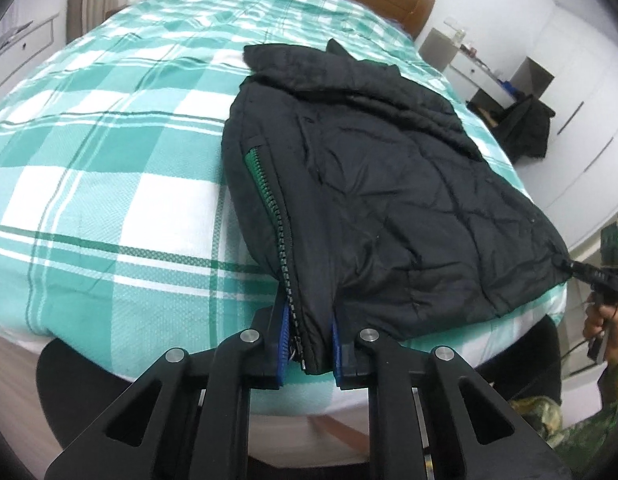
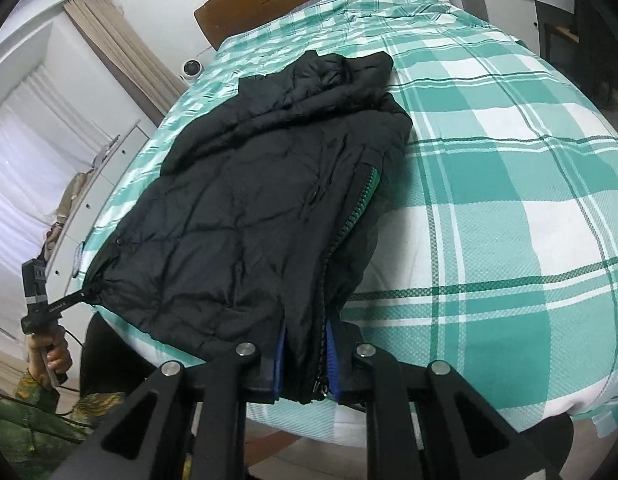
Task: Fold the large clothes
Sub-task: 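Grasp the hem at the zipper with both grippers and lift it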
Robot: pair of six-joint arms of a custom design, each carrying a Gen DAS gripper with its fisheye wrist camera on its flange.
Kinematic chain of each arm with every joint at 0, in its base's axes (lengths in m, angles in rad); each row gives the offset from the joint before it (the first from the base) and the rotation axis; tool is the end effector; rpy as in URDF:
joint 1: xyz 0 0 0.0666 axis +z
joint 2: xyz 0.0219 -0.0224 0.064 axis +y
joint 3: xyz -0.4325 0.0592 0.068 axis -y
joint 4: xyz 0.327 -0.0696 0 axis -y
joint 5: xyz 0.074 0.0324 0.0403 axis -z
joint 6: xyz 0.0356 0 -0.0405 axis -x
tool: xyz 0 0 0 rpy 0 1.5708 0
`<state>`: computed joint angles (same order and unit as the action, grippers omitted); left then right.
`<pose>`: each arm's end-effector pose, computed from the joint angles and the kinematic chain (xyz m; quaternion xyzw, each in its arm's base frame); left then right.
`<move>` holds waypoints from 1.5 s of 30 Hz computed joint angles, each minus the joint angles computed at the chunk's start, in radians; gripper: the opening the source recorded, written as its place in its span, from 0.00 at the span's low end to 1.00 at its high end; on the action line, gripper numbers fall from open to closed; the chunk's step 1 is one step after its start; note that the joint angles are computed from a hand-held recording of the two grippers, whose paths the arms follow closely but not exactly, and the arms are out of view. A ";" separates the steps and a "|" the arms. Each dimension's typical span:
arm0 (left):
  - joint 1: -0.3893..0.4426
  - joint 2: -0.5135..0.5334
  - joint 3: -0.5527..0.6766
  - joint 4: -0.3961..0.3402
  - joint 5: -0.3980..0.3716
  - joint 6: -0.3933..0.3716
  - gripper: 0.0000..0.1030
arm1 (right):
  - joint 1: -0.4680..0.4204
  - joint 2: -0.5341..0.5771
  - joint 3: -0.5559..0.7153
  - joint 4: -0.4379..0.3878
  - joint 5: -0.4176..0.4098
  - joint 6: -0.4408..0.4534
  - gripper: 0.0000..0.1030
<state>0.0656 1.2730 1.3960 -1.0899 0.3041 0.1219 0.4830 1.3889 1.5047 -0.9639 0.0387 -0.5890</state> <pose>0.3457 0.0116 0.5152 -0.0435 0.9438 -0.1528 0.2898 0.3619 0.1878 0.5237 0.0564 0.9336 0.1650 0.3131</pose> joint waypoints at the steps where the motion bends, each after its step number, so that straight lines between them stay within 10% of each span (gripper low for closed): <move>1: -0.003 -0.006 0.000 -0.008 -0.002 -0.008 0.14 | 0.001 -0.001 0.003 -0.007 0.000 0.005 0.16; 9: 0.008 -0.066 0.024 -0.143 0.003 -0.083 0.14 | 0.025 -0.038 0.021 -0.121 -0.072 0.017 0.16; 15: 0.146 -0.141 0.149 -0.212 0.214 -0.025 0.14 | 0.048 -0.129 0.069 -0.086 -0.228 -0.066 0.15; 20: 0.192 -0.075 0.254 -0.028 0.331 0.102 0.14 | -0.028 -0.101 0.164 0.086 -0.247 -0.038 0.15; 25: 0.116 0.156 0.405 0.144 0.246 0.276 0.16 | -0.157 0.091 0.282 0.228 -0.279 -0.011 0.15; 27: 0.068 0.297 0.561 0.048 0.164 0.248 0.23 | -0.199 0.189 0.351 0.221 -0.274 -0.010 0.15; 30: 0.029 0.433 0.754 -0.112 0.049 0.179 0.67 | -0.251 0.276 0.381 0.214 -0.314 -0.101 0.17; 32: 0.048 0.447 0.765 -0.109 0.068 0.173 0.81 | -0.270 0.300 0.368 0.207 -0.334 -0.174 0.28; 34: 0.077 0.441 0.756 -0.104 0.137 0.172 0.88 | -0.285 0.289 0.312 0.269 -0.320 -0.255 0.88; 37: 0.101 0.415 0.713 -0.093 0.159 0.119 0.99 | -0.299 0.253 0.242 0.371 -0.318 -0.295 1.00; 45: 0.024 0.581 0.786 -0.251 -0.075 -0.066 0.97 | -0.212 0.506 0.716 -0.163 -0.049 0.145 1.00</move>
